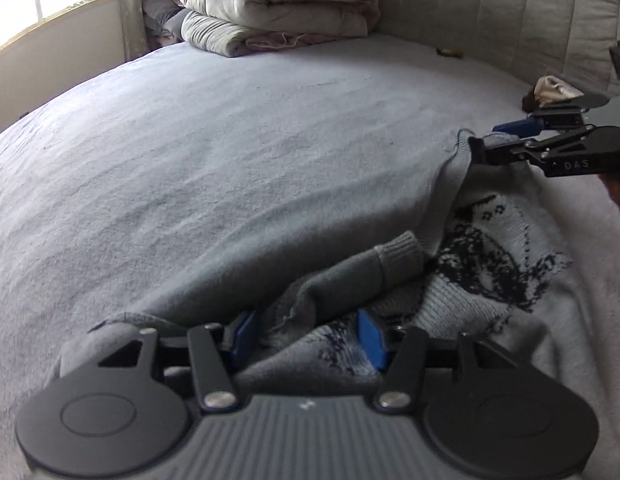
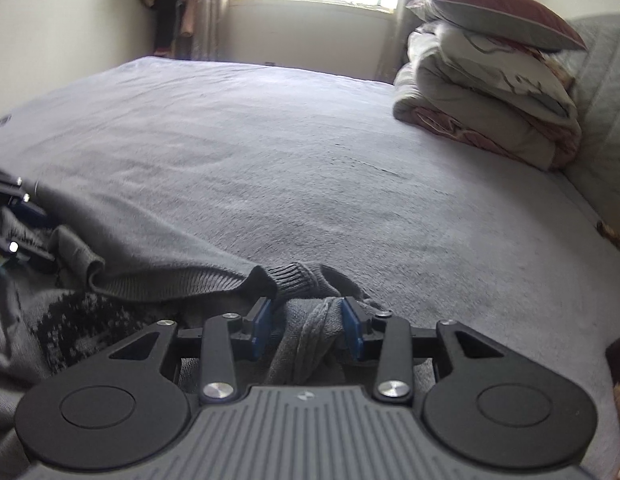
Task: Fold clothes
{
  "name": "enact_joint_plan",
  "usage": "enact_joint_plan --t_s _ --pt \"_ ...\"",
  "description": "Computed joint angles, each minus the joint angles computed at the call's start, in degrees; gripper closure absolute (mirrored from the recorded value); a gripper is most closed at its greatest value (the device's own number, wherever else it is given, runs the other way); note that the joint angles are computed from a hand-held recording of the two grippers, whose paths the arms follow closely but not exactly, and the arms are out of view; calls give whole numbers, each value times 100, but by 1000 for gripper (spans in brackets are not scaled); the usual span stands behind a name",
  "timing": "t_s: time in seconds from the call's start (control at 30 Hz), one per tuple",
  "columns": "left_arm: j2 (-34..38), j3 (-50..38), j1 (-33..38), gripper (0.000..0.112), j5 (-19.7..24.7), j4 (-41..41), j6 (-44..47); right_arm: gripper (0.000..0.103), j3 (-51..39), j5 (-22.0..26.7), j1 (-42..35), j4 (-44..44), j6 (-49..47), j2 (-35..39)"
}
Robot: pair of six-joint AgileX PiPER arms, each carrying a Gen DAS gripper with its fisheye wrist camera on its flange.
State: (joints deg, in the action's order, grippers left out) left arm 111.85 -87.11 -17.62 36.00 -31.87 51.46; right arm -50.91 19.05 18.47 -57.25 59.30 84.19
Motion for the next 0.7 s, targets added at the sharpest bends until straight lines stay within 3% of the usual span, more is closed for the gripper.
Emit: enact_joint_plan --t_s 0.07,0.1,0.17,0.33,0.53,0.57,0.6,0.63,0.7 --pt "102 -199 -12 76 106 146 -259 60 -42 45 45 -142 -26 75" --pt "145 -294 -12 78 181 193 -409 60 -65 60 62 -194 -66 110" --pt "180 -386 -42 94 210 251 -594 59 -148 101 94 -274 -233 208" --pt "124 -428 -111 106 -2 404 -1135 55 -447 437 285 -921 -492 551" --pt "461 -1137 8 103 646 419 -1369 57 -848 369 228 -600 -1329 898" --pt "481 -1174 -23 102 687 514 -1363 63 -899 336 202 -507 -1442 939" --pt "515 -1231 -51 99 768 603 -1360 81 -935 286 162 -384 -1513 962" --pt "555 -1298 -79 92 851 702 -1378 89 -972 236 121 -255 -1590 987" --pt "663 -1478 -136 83 1026 943 -1507 93 -964 149 61 -293 -1376 992"
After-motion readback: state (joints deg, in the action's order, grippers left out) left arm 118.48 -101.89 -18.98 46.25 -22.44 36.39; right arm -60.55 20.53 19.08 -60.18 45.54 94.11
